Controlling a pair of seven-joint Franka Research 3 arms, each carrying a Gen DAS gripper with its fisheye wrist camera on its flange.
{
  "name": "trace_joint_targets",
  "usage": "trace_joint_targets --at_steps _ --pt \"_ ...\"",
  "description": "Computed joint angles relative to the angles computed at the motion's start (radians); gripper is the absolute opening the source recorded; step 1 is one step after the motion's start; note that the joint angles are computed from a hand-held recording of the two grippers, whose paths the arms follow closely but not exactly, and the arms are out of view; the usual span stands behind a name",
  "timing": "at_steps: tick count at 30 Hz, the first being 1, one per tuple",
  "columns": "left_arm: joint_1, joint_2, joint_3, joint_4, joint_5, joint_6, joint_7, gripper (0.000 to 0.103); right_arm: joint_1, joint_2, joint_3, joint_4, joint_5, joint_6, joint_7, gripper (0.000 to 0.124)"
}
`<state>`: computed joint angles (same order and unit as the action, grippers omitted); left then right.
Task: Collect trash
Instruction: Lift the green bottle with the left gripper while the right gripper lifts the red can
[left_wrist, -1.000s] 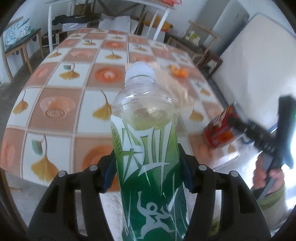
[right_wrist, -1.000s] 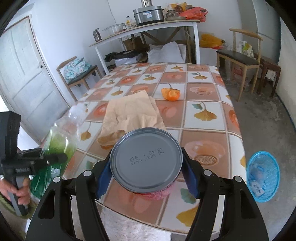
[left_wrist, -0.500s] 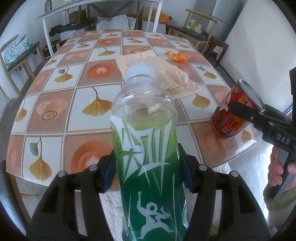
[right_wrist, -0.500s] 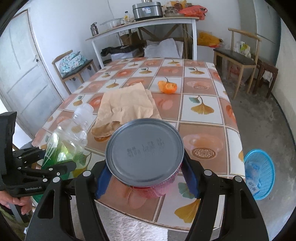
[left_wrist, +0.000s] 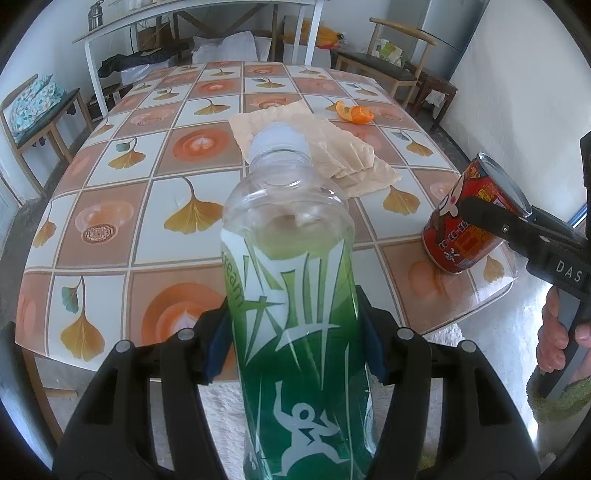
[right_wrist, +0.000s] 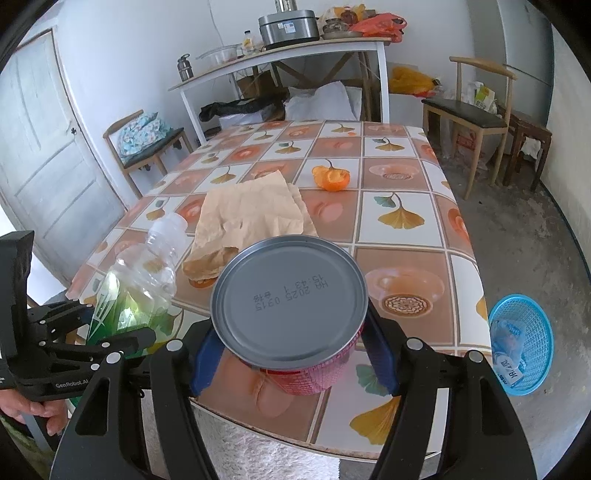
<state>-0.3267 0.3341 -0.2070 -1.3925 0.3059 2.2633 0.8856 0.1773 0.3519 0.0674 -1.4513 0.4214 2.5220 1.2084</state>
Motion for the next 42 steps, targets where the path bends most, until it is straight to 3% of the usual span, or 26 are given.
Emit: trace_joint_targets --at_steps 23,42 --pt "-0.002 -0.032 -0.001 -0.032 0.012 0.032 -0.007 0.056 -0.001 -0.014 0.009 -0.003 0.03 0.013 -0.015 0.065" --pt "-0.011 -0.077 -0.005 -0.061 0.061 0.093 -0.062 0.056 -0.029 -0.055 0.017 -0.038 0.144 0.032 -0.076 0.065"
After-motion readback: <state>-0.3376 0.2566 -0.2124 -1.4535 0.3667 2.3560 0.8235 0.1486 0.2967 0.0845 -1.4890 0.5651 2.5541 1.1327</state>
